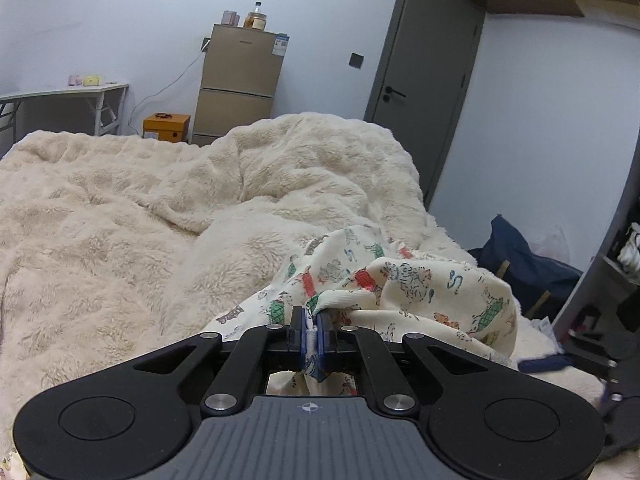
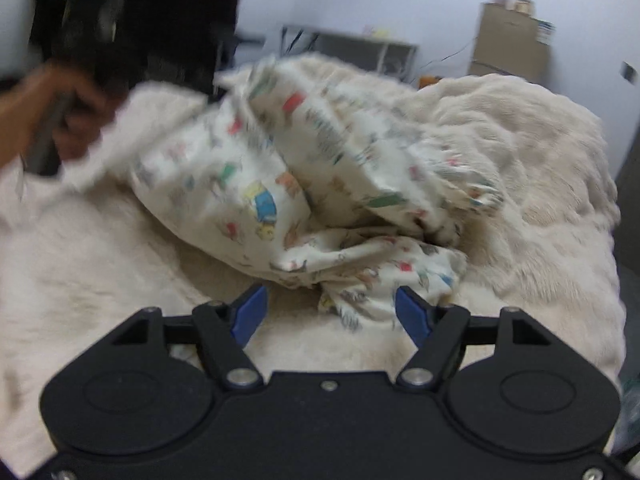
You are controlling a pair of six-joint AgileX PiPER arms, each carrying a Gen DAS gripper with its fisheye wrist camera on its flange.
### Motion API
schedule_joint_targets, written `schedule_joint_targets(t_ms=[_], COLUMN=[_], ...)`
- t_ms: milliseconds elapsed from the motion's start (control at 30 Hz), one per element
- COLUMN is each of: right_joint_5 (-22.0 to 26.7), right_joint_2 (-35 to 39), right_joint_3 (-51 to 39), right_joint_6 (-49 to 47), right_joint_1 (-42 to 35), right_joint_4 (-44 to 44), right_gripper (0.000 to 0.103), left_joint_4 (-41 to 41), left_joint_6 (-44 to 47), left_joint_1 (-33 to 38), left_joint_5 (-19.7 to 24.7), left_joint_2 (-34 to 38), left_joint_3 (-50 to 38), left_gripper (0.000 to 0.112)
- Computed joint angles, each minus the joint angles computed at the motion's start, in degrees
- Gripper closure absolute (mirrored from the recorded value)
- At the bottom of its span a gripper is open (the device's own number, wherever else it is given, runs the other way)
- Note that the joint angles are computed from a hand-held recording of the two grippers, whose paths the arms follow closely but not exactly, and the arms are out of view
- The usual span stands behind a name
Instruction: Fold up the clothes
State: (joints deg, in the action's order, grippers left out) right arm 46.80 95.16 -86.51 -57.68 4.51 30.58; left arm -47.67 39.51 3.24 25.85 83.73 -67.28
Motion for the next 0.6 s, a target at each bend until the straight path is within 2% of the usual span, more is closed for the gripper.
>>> schedule_joint_targets(t_ms=[33, 100, 167, 200, 267, 333, 367, 467, 533, 567, 600], right_joint_5=[-0.8, 0.6, 2.5, 3.5, 4.3, 6.1, 7.6, 12.2, 15.9, 18.0, 19.7], right_joint_2=[2.1, 5.3, 5.7, 5.9, 5.4, 4.4, 3.8, 1.4, -1.2, -2.8, -3.7], right_joint_3=[-2.4, -5.9, -6.9, -7.3, -6.9, -6.8, -7.1, -7.7, -7.3, -7.0, -7.2], right_joint_6=[4.9, 10.0, 9.3, 8.7, 7.3, 5.6, 4.7, 2.6, 1.4, 0.7, 0.2], right_joint_1=[1.5, 1.7, -0.9, -2.3, -4.7, -7.9, -9.9, -15.9, -20.5, -23.1, -24.9], right_joint_4=[-5.1, -8.3, -3.3, -0.5, 4.8, 10.6, 13.9, 21.7, 26.9, 29.0, 30.0], right_gripper=[0.032, 0.050, 0.081, 0.087, 0.091, 0.092, 0.092, 0.092, 0.092, 0.092, 0.092], left_joint_4=[-0.2, -0.3, 0.2, 1.1, 4.1, 4.1, 3.4, 1.6, 1.8, 2.9, 6.4], left_joint_6=[0.0, 0.8, 1.5, 2.0, 1.1, 4.1, 6.2, 15.8, 21.1, 21.6, 19.8], left_joint_1=[0.1, -0.2, -0.6, -1.0, -1.5, -1.0, -0.6, 0.9, -0.5, -2.4, -5.7], left_joint_5=[-0.1, -0.7, -1.2, -1.7, -2.4, -1.4, -0.4, 6.6, 11.0, 11.4, 9.5], left_joint_2=[0.0, 0.0, -0.8, -1.9, -4.7, -8.1, -9.5, -17.2, -22.5, -24.1, -24.4], left_joint_3=[0.2, 0.7, 1.4, 2.1, 3.7, 5.6, 6.3, 9.8, 12.9, 14.2, 15.3], left_gripper=[0.108, 0.107, 0.105, 0.103, 0.089, 0.088, 0.086, 0.078, 0.074, 0.071, 0.068])
